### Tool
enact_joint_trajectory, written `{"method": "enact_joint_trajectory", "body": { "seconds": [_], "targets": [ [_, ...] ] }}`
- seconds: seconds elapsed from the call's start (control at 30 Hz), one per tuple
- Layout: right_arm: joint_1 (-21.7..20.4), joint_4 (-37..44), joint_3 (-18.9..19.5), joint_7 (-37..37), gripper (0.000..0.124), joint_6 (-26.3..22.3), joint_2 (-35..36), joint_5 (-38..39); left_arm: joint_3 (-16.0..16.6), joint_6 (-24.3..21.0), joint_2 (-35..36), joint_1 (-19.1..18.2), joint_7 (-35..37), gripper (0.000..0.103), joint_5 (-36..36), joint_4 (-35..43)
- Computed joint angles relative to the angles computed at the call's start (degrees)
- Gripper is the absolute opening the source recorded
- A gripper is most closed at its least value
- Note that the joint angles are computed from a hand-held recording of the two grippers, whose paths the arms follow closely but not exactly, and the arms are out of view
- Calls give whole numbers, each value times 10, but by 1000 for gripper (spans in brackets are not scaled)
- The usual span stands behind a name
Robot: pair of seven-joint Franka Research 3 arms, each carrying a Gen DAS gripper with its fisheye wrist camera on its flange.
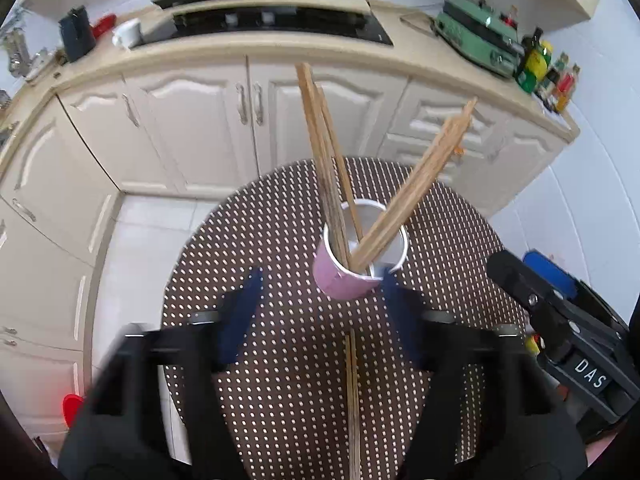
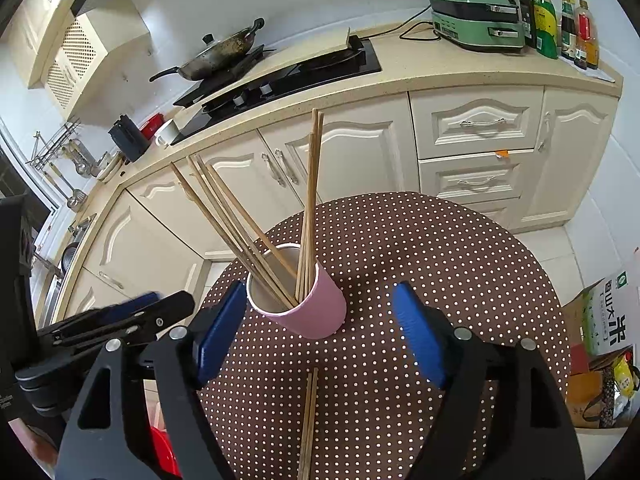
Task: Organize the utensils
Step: 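Withdraw both open grippers and lower them to the last chopsticks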
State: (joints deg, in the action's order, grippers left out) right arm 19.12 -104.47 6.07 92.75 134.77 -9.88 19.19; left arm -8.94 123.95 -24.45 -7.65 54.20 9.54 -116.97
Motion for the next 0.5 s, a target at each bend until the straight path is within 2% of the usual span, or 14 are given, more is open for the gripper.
{"method": "enact_joint_trajectory", "body": {
  "seconds": [0.1, 0.5],
  "targets": [
    [-1, -12, 0, 1, 82, 5, -11, -2, -4, -6, -5, 2, -3, 66, 12, -2],
    [-5, -35, -2, -3, 84, -13, -33, -4, -5, -23, -34, -5, -12, 69, 11, -33]
  ]
}}
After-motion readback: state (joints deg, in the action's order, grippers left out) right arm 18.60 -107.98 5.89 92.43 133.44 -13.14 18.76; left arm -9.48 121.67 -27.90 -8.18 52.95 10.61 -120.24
